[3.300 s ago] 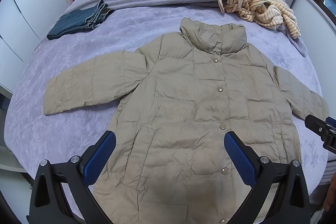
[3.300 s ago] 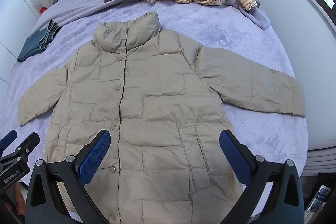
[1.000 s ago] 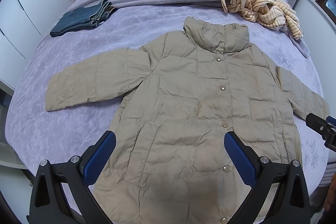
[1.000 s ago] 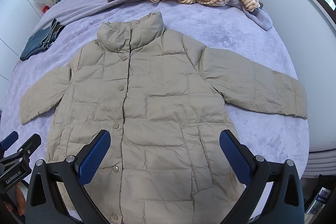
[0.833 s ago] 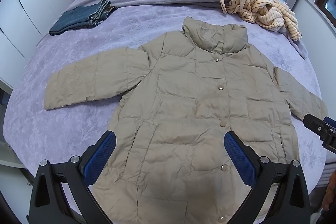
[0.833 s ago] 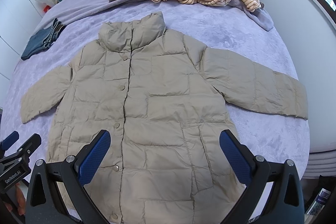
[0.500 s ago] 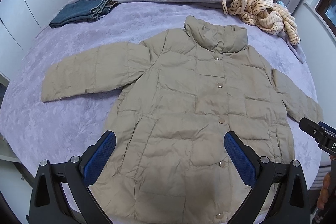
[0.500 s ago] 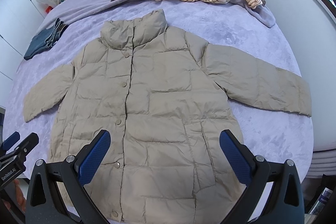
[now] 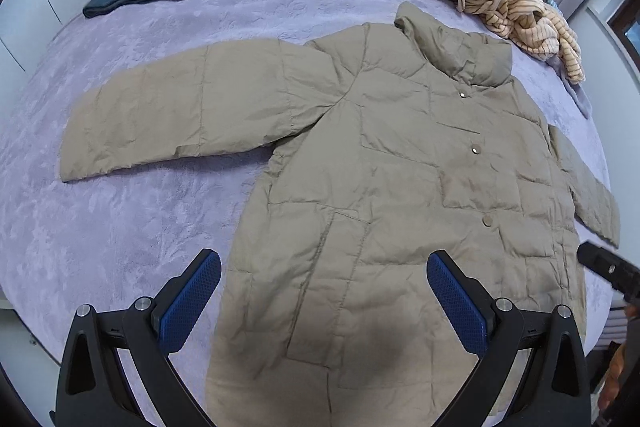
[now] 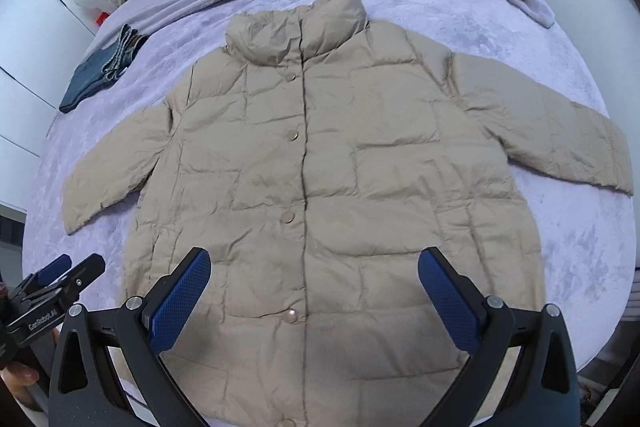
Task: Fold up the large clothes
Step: 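Reach the left tool to the jacket sleeve nearest it and grasp the cuff, then fold the grasped sleeve across the jacket front with the left tool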
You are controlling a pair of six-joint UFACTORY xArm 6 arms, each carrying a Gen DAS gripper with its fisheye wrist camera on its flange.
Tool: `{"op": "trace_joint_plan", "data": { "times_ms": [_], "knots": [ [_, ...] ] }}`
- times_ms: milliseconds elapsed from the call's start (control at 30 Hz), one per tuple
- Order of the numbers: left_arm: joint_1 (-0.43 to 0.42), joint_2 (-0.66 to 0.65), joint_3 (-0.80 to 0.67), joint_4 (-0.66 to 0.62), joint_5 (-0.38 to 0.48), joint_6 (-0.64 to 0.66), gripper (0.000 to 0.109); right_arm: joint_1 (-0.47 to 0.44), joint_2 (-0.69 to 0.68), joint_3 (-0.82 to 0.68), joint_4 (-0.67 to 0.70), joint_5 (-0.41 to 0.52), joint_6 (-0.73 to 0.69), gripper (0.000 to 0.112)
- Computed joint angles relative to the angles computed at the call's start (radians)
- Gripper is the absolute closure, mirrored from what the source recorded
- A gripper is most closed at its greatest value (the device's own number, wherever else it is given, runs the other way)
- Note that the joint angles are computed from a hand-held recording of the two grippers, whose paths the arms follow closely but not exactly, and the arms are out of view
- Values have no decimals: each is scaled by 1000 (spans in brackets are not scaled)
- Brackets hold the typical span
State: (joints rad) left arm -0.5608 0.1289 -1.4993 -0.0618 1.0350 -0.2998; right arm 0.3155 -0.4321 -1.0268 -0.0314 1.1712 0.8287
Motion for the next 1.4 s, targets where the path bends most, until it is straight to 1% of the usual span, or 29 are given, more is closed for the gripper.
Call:
{"op": "trace_joint_plan", "data": {
  "times_ms": [33, 100, 167, 267, 367, 400, 500, 600, 700, 733, 767, 800, 833, 867, 900, 933, 1000, 1067, 1100, 1133, 1200, 1267, 1333, 1367, 1400],
  "knots": [
    [31, 1, 20, -48, -26, 29, 6, 16, 31, -15, 12, 8, 2, 9],
    [91, 7, 56, -150, -76, 80, 6, 56, 82, -36, -19, 3, 33, 9],
    [153, 20, 93, -288, -148, 150, 6, 83, 126, -46, -19, -43, 50, 9],
    [234, 73, 112, -493, -218, 232, 6, 105, 186, -54, -4, -114, 65, 9],
    [295, 149, 100, -677, -254, 287, 6, 111, 250, -78, 13, -151, 56, 9],
    [309, 173, 95, -714, -268, 298, 6, 114, 275, -86, 16, -171, 51, 9],
    [338, 254, 44, -755, -298, 286, 6, 117, 328, -104, 19, -220, 39, 9],
    [360, 320, -19, -772, -347, 291, 6, 112, 382, -132, 18, -254, 24, 9],
    [378, 387, -105, -660, -410, 220, 6, 104, 429, -164, 21, -300, 7, 9],
    [386, 411, -138, -617, -417, 185, 8, 101, 446, -178, 24, -316, -2, 9],
    [392, 439, -175, -564, -420, 140, 13, 98, 464, -193, 29, -330, -11, 9],
    [399, 465, -213, -507, -410, 94, 37, 95, 480, -207, 35, -343, -20, 9],
    [406, 497, -258, -477, -386, 83, 66, 93, 499, -225, 41, -357, -29, 9],
    [413, 522, -294, -489, -365, 107, 79, 91, 521, -245, 44, -372, -34, 9],
    [423, 532, -311, -528, -356, 146, 96, 89, 538, -261, 47, -386, -38, 9],
    [426, 528, -311, -525, -358, 151, 97, 87, 554, -275, 50, -401, -41, 9],
    [424, 483, -275, -448, -395, 151, 97, 79, 585, -296, 57, -449, -29, 10],
    [416, 437, -241, -377, -431, 171, 97, 67, 620, -308, 116, -521, -40, 36],
    [408, 415, -229, -334, -444, 167, 97, 60, 643, -322, 163, -535, -60, 75],
    [407, 385, -201, -318, -461, 187, 97, 52, 672, -341, 217, -547, -81, 103],
    [400, 347, -186, -311, -479, 236, 97, 45, 723, -368, 315, -597, -129, 103],
    [387, 312, -175, -331, -500, 300, 97, 48, 772, -397, 395, -652, -205, 103],
    [366, 294, -185, -331, -511, 334, 97, 54, 825, -436, 498, -674, -299, 104],
    [356, 284, -189, -347, -512, 357, 97, 57, 859, -461, 576, -674, -359, 104],
    [344, 280, -200, -360, -508, 372, 97, 58, 884, -480, 622, -665, -392, 104]
  ]
}}
